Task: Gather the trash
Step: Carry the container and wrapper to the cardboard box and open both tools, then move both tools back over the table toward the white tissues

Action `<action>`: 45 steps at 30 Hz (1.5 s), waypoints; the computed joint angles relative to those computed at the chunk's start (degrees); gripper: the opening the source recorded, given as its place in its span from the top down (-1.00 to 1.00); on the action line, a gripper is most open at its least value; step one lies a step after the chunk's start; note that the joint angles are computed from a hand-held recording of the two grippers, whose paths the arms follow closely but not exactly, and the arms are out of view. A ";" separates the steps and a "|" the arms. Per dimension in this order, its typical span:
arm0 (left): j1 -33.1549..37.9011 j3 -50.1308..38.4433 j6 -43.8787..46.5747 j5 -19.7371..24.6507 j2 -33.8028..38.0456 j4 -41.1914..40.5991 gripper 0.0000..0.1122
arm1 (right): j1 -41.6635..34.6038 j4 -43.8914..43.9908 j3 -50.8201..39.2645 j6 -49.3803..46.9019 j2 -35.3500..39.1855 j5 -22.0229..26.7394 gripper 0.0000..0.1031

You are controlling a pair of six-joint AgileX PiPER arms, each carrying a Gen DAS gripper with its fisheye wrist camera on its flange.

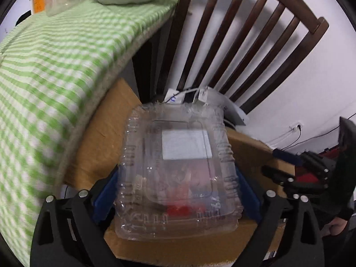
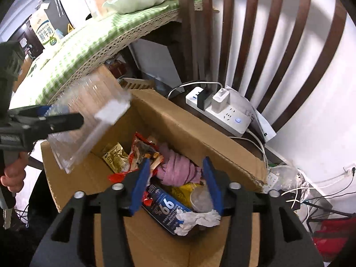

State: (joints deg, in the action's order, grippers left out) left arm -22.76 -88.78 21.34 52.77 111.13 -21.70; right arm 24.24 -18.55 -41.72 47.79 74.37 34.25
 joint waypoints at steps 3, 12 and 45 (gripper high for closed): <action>-1.23 -1.64 -3.02 0.71 2.00 1.99 -0.67 | -0.26 0.52 0.31 -0.43 0.02 -0.44 0.00; 0.23 -1.25 -2.28 -0.54 1.13 0.00 -0.71 | 0.28 0.13 -0.42 -0.37 0.39 -0.04 -0.01; 47.24 -18.95 20.68 -1.55 -8.50 -19.94 -0.71 | 26.70 -26.57 -73.33 5.59 39.82 25.82 -0.31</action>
State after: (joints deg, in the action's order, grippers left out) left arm 24.48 -107.73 42.03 51.23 102.63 -41.64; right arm 50.94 -45.12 -115.05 53.38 114.19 60.07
